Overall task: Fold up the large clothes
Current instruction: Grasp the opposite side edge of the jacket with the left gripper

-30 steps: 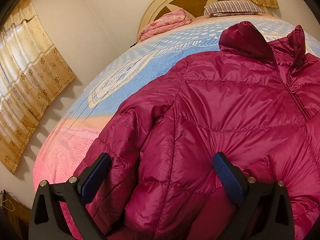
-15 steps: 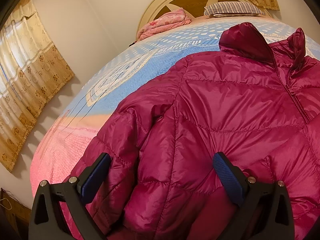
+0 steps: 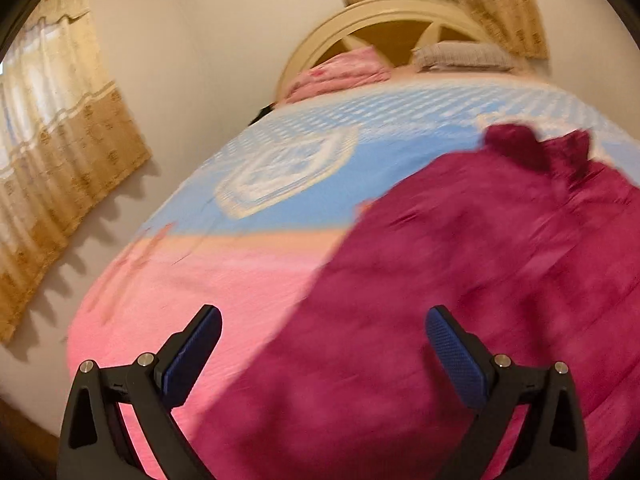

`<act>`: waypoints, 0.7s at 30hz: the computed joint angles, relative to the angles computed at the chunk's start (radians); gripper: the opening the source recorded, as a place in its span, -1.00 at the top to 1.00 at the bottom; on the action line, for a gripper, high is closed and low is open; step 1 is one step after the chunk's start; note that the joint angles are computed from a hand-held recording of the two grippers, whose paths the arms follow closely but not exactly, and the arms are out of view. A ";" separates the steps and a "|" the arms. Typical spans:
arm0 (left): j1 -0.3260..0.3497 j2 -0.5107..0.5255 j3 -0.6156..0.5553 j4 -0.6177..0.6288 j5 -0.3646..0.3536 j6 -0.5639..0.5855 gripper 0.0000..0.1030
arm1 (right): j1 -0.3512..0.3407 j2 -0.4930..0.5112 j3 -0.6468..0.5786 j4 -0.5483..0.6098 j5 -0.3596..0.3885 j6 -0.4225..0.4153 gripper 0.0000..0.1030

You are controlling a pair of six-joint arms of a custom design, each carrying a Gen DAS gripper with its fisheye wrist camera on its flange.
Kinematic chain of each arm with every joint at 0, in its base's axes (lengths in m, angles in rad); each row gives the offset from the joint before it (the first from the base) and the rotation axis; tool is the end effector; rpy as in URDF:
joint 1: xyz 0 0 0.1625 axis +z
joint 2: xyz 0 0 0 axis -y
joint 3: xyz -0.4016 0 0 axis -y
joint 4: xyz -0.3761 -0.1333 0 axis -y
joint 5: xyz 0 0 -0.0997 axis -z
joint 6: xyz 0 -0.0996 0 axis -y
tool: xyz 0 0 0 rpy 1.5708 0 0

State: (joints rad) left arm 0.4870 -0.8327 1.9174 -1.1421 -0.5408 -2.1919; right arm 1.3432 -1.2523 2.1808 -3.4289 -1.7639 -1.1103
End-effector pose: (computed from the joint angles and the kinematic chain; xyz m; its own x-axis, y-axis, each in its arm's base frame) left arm -0.2516 -0.3807 0.0246 -0.3412 -0.5197 -0.7833 0.3897 0.6801 -0.6210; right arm 0.0009 -0.5022 0.2642 -0.5304 -0.3570 0.7689 -0.7654 0.5915 -0.2533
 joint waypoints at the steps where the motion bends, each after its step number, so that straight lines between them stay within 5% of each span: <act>1: -0.009 -0.036 0.052 0.003 -0.049 -0.022 -0.98 | 0.003 -0.009 0.025 -0.017 0.007 -0.007 -0.65; 5: -0.041 -0.168 0.260 -0.156 -0.182 -0.012 -0.98 | 0.016 -0.010 0.104 -0.111 0.011 -0.027 -0.75; 12: -0.087 -0.250 0.438 -0.486 -0.186 0.052 -0.96 | 0.034 0.046 0.196 -0.231 -0.011 -0.070 -0.75; 19: -0.094 -0.212 0.438 -0.613 -0.149 0.151 0.42 | 0.031 0.056 0.217 -0.295 -0.013 -0.091 -0.76; 21: -0.097 -0.227 0.440 -0.609 -0.149 0.164 0.62 | 0.026 0.050 0.215 -0.285 -0.011 -0.079 -0.76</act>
State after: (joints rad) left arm 0.3903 -1.0599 2.3571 -1.7510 -0.6896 -2.0274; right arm 1.3696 -1.2019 2.3959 -3.7139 -1.7751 -1.1892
